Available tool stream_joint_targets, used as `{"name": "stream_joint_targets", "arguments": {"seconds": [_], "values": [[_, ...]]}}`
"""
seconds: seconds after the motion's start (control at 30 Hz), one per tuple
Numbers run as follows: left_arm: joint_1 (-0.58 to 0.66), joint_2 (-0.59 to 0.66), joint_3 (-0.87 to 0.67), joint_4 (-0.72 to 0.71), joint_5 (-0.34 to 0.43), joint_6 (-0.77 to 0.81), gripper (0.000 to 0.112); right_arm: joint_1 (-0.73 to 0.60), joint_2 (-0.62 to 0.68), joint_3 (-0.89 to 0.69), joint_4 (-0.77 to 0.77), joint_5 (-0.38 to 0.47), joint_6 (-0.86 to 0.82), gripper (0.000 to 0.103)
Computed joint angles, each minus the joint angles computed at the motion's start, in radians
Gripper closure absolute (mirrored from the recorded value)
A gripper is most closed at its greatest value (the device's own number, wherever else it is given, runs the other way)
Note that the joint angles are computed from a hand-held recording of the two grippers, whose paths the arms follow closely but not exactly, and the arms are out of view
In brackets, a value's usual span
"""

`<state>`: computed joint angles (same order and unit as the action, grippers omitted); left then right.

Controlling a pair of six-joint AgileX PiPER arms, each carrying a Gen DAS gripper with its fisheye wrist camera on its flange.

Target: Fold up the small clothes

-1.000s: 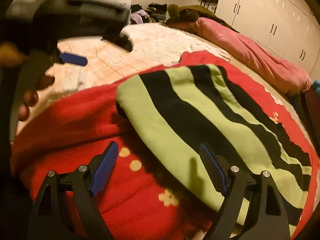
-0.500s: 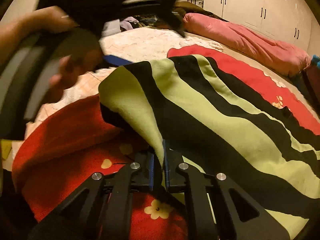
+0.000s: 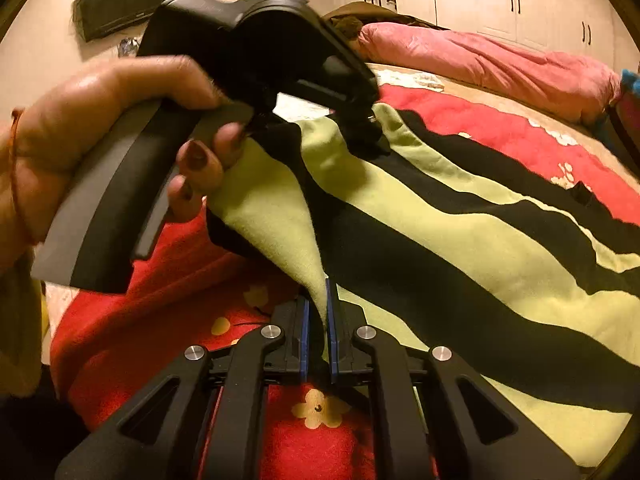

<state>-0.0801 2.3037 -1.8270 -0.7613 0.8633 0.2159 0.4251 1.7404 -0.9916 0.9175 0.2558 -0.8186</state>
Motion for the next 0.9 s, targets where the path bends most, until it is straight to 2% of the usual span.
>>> {"name": "stream_joint_targets", "arguments": {"seconds": [0.07,0.2,0.37,0.57,0.73,0.9], "values": [[0.000,-0.038,0.055,-0.045,-0.029,0.034,0.105,-0.030,-0.006,0.000,0.097,0.030,-0.089,0.097],[-0.019,-0.128,0.135,-0.069,-0.067,0.073,0.107,-0.092,-0.052,0.023,0.240,0.088,-0.224,0.098],[-0.091,-0.184,0.114,-0.071,-0.070,0.020,0.107,-0.239,-0.166,0.085,0.397,0.209,-0.367,0.098],[-0.232,-0.199,0.026,-0.001,-0.091,-0.118,0.107,-0.431,-0.293,0.151,0.410,0.322,-0.401,0.098],[-0.364,-0.129,-0.113,0.091,-0.078,-0.272,0.107,-0.629,-0.359,0.220,0.388,0.428,-0.405,0.098],[-0.484,-0.045,-0.235,0.179,-0.047,-0.375,0.106,-0.780,-0.353,0.280,0.381,0.498,-0.447,0.098]]}}
